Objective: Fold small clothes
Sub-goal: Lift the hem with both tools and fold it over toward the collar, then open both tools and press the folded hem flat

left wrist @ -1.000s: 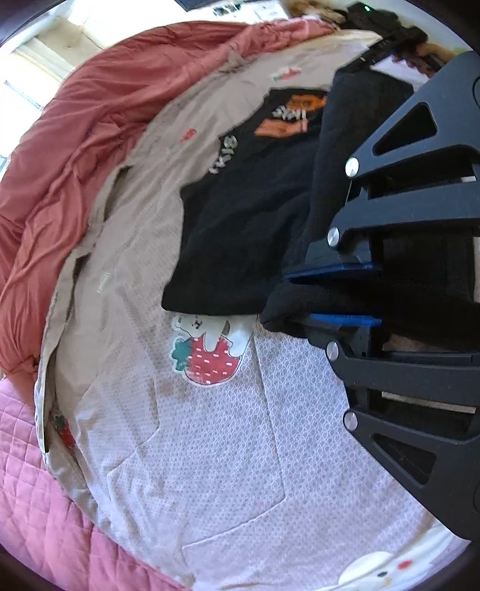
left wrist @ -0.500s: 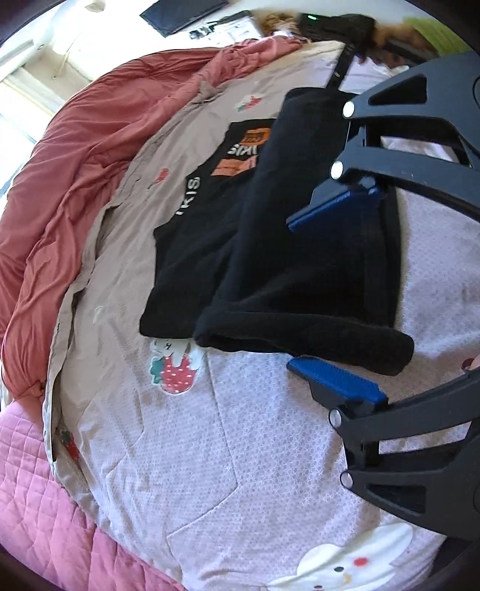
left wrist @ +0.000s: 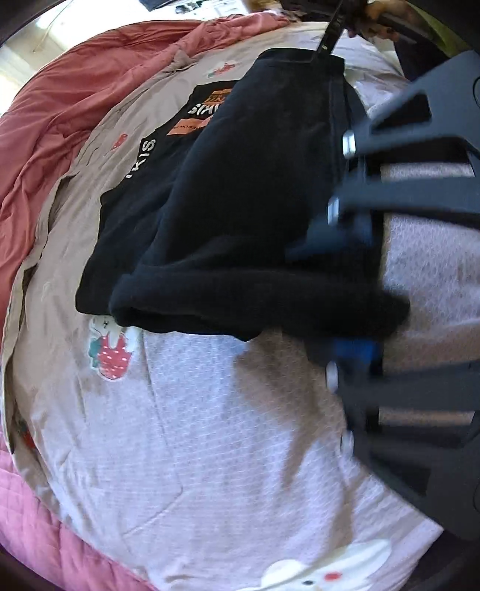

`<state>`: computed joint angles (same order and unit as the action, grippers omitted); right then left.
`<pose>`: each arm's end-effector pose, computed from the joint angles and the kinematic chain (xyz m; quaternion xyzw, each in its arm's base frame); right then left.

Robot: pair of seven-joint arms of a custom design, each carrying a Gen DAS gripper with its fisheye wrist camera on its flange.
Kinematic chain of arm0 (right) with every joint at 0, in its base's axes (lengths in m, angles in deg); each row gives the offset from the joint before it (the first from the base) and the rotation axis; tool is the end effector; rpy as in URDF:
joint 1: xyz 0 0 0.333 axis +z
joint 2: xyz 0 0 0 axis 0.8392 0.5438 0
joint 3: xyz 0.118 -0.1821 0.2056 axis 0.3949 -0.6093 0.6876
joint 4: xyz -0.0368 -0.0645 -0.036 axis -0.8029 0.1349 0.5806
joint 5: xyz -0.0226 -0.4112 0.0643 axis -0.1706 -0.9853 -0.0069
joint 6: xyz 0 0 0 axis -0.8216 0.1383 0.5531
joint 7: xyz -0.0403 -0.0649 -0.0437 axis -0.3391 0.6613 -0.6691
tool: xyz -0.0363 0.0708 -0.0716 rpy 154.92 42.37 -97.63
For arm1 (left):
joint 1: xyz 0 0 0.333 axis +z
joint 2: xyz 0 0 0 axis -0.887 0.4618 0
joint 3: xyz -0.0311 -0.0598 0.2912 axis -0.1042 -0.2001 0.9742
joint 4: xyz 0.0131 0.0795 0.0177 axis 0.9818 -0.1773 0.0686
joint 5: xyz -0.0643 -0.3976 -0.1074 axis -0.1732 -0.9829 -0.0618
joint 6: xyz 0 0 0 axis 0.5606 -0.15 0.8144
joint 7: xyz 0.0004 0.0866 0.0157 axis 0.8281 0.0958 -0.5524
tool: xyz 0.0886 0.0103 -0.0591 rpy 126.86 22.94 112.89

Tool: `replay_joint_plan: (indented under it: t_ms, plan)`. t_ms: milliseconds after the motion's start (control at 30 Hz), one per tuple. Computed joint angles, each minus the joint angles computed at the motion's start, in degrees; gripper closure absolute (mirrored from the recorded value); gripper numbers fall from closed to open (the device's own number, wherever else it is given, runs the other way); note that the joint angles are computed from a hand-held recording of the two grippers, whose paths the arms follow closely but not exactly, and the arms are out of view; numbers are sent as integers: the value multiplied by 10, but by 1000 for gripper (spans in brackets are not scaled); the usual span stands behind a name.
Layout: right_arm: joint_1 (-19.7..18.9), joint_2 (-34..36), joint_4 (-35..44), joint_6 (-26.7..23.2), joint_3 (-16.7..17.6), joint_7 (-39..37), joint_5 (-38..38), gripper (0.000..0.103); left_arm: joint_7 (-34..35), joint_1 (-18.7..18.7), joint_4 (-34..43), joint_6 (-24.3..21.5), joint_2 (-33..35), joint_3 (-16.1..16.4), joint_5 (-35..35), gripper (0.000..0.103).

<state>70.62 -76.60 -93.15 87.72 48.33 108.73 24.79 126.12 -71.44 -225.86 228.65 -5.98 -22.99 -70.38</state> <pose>0.4286 0.0664 0.4212 -0.6546 0.7113 0.0285 0.2545 0.4714 -0.1113 0.4088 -0.7155 0.6584 -0.2297 0.0439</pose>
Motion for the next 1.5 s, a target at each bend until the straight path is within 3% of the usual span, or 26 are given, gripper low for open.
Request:
replay_joint_plan:
  t_ms: [33,200,300,500,567,800,867,933,967,1000,1100,1233,1300,1367,1500]
  plan:
    - [6,-5,-3,4,-8,-12,12,92,-3,1,-3,1,-5,-5,9,96]
    - [46,-11,-13,61,-61,-100,125,94,28,-22,1,13,-20,14,-32,100]
    - [80,0,0,101,-102,-185,243,94,59,-34,25,19,-9,35,-85,100]
    - [85,59,51,183,-103,-292,383,95,61,-5,102,44,58,26,-100,100]
    - [78,92,78,182,-98,-308,404,95,52,9,129,48,88,18,-84,100]
    - [10,164,111,195,-20,-237,290,92,-45,46,204,41,185,-16,26,99]
    - [-3,162,106,202,-11,-209,266,74,-46,50,204,47,188,-20,22,97]
    - [-14,152,97,216,-5,-176,244,60,-2,49,191,67,174,-22,-34,81]
    - [-19,146,92,221,-3,-157,225,58,23,46,179,80,161,-23,-57,75]
    - [-25,136,86,221,0,-140,200,58,21,45,170,91,150,-24,-46,61]
    - [-32,111,73,237,11,-106,127,58,-16,44,125,117,94,-29,23,59]
    - [15,73,55,249,-2,-161,62,58,-7,12,79,124,33,-23,43,56]
    - [76,56,54,206,-41,-240,75,58,20,-17,69,103,19,-15,26,56]
    - [111,60,65,127,-61,-305,94,58,44,-41,59,84,13,-9,9,56]
    - [67,110,92,40,-7,-252,50,58,68,-65,38,63,18,-22,1,56]
